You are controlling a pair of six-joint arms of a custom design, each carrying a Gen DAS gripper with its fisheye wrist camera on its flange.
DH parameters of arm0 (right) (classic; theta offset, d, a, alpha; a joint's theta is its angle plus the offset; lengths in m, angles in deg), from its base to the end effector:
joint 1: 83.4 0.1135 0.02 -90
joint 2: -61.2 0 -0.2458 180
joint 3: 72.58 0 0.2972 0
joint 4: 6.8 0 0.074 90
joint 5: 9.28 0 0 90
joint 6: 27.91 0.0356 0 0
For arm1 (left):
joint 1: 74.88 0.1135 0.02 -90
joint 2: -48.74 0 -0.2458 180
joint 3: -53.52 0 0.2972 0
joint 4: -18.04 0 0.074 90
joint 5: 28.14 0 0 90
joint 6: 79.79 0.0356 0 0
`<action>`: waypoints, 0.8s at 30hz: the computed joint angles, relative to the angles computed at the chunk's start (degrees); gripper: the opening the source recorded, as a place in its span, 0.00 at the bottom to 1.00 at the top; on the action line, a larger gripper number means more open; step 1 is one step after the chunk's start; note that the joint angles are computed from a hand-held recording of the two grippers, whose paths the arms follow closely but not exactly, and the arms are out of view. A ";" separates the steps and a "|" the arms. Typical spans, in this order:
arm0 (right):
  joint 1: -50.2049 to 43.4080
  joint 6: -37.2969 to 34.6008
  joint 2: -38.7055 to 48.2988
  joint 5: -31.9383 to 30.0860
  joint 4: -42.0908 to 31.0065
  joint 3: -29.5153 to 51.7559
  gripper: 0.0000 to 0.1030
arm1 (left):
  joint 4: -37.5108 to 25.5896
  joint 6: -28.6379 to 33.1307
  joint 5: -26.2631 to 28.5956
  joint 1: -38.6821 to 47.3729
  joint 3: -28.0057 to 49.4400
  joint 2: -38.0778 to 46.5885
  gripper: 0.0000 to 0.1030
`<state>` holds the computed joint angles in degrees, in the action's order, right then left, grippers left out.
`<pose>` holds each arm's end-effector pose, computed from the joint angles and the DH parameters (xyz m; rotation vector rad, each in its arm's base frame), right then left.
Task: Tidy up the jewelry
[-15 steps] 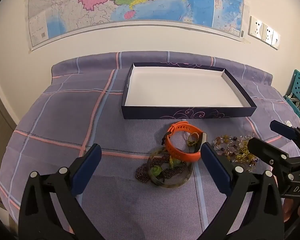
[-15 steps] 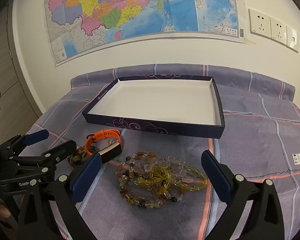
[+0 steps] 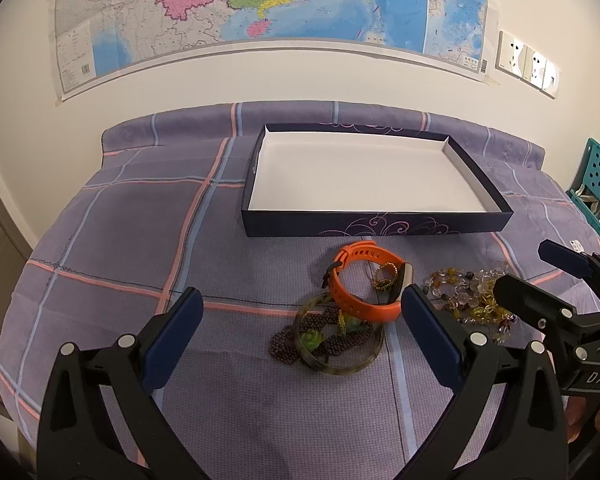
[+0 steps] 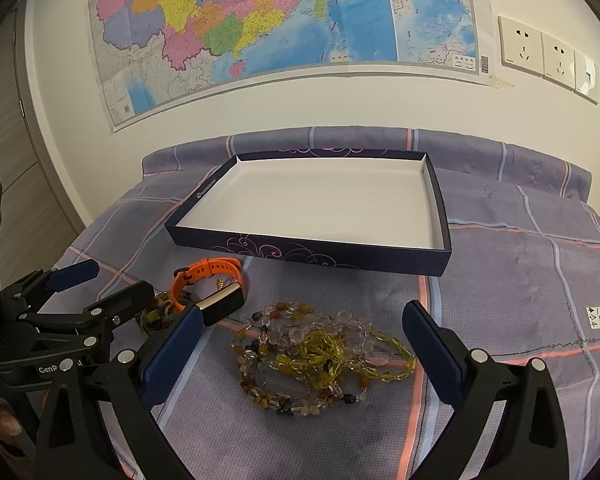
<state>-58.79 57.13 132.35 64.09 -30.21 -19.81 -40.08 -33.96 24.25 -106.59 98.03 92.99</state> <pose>0.2714 0.1355 0.1804 -0.7359 2.1960 0.5093 0.1777 -0.0843 0.1998 -0.4748 2.2661 0.2107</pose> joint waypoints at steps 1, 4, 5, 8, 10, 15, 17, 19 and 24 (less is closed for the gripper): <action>0.06 0.05 0.13 0.09 0.00 0.07 0.94 | 0.03 -0.11 0.05 -0.04 -0.02 0.07 0.95; 0.17 0.37 0.20 -0.05 -0.01 0.06 0.94 | 0.10 -0.21 0.08 -0.17 0.06 0.39 0.95; 0.21 0.38 0.18 0.05 0.16 -0.02 0.94 | 0.14 -0.13 0.18 -0.09 0.11 0.46 0.95; 0.33 0.41 -0.22 0.28 0.59 -0.39 0.94 | 0.16 -0.12 0.16 -0.06 0.12 0.45 0.95; 0.28 0.31 -0.17 0.29 0.52 -0.29 0.94 | 0.21 -0.25 0.10 -0.17 0.16 0.66 0.95; 0.14 0.00 -0.09 0.15 0.49 -0.09 0.94 | 0.16 -0.40 -0.03 -0.28 0.15 0.68 0.95; 0.29 -0.10 0.11 0.44 0.35 0.11 0.94 | 0.15 -0.20 0.20 -0.08 0.10 0.45 0.95; 0.25 0.11 0.19 0.21 0.26 0.21 0.94 | 0.18 -0.27 0.04 -0.19 0.14 0.60 0.95; 0.21 -0.17 0.39 0.11 -0.20 0.47 0.94 | -0.05 -0.45 0.01 -0.49 0.21 0.75 0.95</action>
<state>-58.59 56.96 132.75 64.20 -30.40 -19.34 -40.12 -34.41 24.26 -107.08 98.24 93.73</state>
